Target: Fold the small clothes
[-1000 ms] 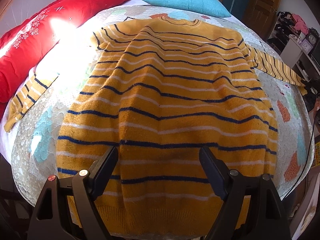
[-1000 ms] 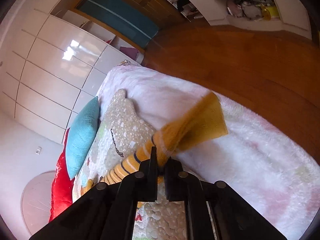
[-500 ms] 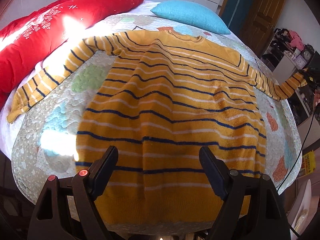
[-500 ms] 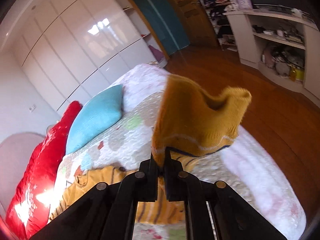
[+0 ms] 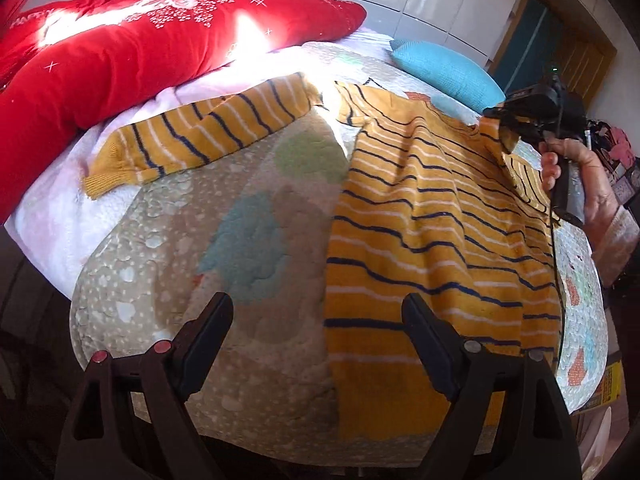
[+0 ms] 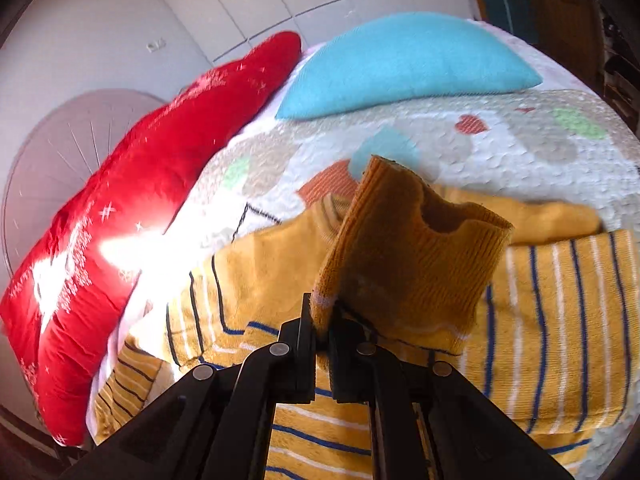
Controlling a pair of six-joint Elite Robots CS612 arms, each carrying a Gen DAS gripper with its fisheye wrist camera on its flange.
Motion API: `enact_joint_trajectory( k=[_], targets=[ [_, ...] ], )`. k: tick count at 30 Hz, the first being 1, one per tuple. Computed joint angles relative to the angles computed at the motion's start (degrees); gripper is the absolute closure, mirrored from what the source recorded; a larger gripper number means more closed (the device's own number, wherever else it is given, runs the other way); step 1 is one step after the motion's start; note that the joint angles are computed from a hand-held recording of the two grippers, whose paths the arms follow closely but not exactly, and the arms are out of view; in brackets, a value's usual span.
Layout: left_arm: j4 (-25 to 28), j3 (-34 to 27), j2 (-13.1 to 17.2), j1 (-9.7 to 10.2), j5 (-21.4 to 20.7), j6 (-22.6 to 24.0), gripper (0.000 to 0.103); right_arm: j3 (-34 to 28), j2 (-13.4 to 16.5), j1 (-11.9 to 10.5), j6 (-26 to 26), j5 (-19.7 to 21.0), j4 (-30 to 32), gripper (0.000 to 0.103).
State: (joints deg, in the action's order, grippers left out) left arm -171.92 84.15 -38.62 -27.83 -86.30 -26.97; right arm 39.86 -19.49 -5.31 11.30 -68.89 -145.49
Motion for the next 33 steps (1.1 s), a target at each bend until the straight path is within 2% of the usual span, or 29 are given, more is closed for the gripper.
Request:
enact_joint_trajectory(
  k=[3,5,7,11,14,17,18,20,23,28,33],
  targets=[
    [-0.45,0.6,0.03,0.7,0.1,-0.77,0.018,-7.13,4.33,1.92,-1.9,-1.87,5.81,0.097],
    [-0.69,0.87,0.1,1.1,-0.01,-1.32,0.018,-9.32,5.71,2.9,-3.9,-3.24,8.03,0.097],
    [-1.22,1.28,0.11,1.54,-0.23,-2.04,0.018,-11.66,6.84,4.07,-8.58,-5.72,10.25,0.097],
    [-1.57,1.25,0.4,2.19,-0.68,-3.45,0.018,-12.27,7.11,6.71,-20.08,-15.17,9.82,0.091],
    [-1.77,1.43,0.4,2.38,-0.94,-4.64,0.018,-12.07,7.27,7.92,-25.23,-18.22,8.74,0.084],
    [-1.86,1.7,0.31,2.45,-1.23,-5.38,0.018,-10.11,6.34,8.24,-28.25,-16.08,7.98,0.055],
    [-1.82,1.69,0.33,2.49,-1.25,-5.48,0.018,-9.3,5.96,8.37,-29.19,-15.62,7.52,0.052],
    [-1.83,1.84,0.24,2.54,-1.14,-5.86,0.018,-7.79,5.0,8.29,-30.43,-12.96,8.09,0.052],
    [-2.14,1.93,0.17,2.97,-1.34,-7.11,0.018,-2.78,2.0,7.7,-30.82,-7.54,8.64,0.052],
    [-2.98,0.88,0.77,4.39,1.71,-9.93,0.018,11.6,-5.56,5.64,-29.56,-2.49,4.39,0.048],
    [-1.39,-2.92,2.9,6.54,5.51,-13.96,0.018,25.31,-12.09,2.63,-26.66,-0.82,-2.19,0.047]
  ],
)
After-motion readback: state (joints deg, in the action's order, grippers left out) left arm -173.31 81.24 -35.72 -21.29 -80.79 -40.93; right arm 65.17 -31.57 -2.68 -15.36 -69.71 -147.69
